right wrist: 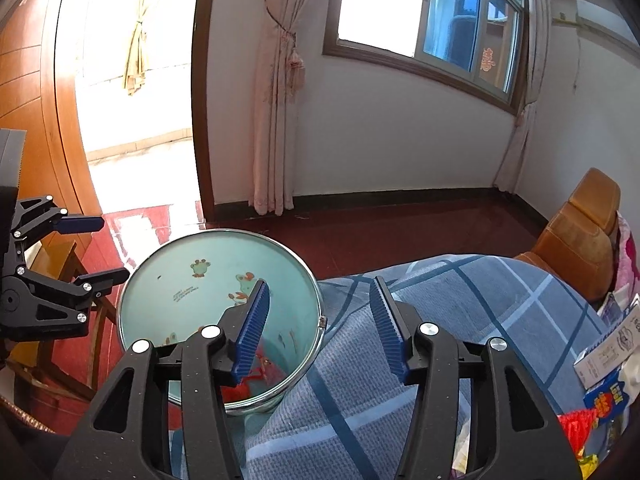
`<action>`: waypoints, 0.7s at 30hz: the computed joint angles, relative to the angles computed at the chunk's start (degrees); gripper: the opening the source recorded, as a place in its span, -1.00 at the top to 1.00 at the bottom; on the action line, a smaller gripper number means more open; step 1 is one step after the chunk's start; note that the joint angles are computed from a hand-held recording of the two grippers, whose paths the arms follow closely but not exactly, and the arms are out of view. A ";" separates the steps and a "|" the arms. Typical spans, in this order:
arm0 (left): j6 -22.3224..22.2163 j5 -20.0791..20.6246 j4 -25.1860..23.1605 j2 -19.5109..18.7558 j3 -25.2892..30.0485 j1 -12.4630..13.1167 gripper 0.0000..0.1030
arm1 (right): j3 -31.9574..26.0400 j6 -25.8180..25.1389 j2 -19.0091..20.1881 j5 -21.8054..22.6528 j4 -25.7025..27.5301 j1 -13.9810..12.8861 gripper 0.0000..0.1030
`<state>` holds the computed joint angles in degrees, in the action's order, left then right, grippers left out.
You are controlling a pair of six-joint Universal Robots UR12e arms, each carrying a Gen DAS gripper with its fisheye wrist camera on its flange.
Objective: Collect trash
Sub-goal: 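Move both open tools back from the bin to the trash pile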
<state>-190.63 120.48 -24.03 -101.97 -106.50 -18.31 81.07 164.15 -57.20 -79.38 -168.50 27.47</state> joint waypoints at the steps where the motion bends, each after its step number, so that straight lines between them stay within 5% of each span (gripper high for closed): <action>1: 0.00 0.02 -0.04 0.00 0.01 0.03 -0.27 | 0.11 0.04 -0.07 0.07 0.03 -0.06 -0.02; 21: 2.10 0.23 -0.17 -1.01 2.12 -2.03 -0.28 | 9.33 3.76 -7.01 -2.88 -7.49 -2.98 -0.16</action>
<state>-188.53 120.71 -24.19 -102.98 -104.38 -20.34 90.40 167.92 -64.21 -82.26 -175.99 24.49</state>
